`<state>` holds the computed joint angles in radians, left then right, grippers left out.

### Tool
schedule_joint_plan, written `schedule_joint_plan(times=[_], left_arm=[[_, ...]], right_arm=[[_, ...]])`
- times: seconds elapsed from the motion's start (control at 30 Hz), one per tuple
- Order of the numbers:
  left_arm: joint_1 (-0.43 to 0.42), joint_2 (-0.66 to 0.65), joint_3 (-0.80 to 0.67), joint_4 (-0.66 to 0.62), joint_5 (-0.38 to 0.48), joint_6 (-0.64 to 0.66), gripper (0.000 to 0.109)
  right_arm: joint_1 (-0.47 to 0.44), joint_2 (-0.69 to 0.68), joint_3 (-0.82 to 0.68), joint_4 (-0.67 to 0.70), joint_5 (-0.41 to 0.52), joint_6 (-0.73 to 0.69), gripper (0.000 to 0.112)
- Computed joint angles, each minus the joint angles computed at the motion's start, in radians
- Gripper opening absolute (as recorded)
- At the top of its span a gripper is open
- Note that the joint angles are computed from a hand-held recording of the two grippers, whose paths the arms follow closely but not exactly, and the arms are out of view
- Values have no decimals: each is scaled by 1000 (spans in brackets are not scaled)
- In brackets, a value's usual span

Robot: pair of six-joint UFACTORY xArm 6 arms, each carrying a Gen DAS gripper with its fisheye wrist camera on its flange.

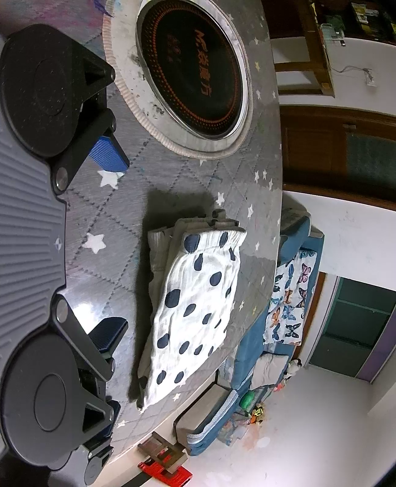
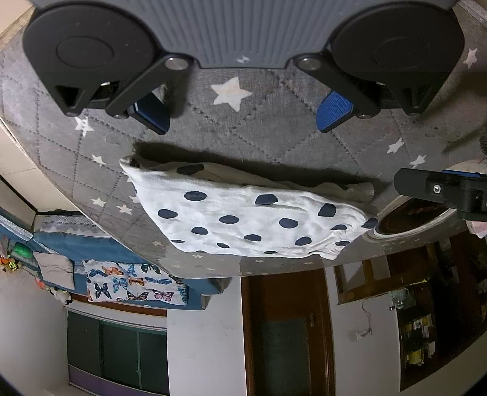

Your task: Fold clothes

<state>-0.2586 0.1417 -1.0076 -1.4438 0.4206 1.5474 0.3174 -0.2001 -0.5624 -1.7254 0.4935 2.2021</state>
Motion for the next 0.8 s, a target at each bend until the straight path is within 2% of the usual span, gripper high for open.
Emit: schedule_joint_plan(times=[0.37, 0.8], left_arm=[[-6, -44, 49, -90, -13, 122, 103], [1, -103, 123, -127, 14, 193, 103]], right_arm=[[17, 6, -8, 77, 21, -72, 103], [48, 8, -12, 136, 68, -85, 103]])
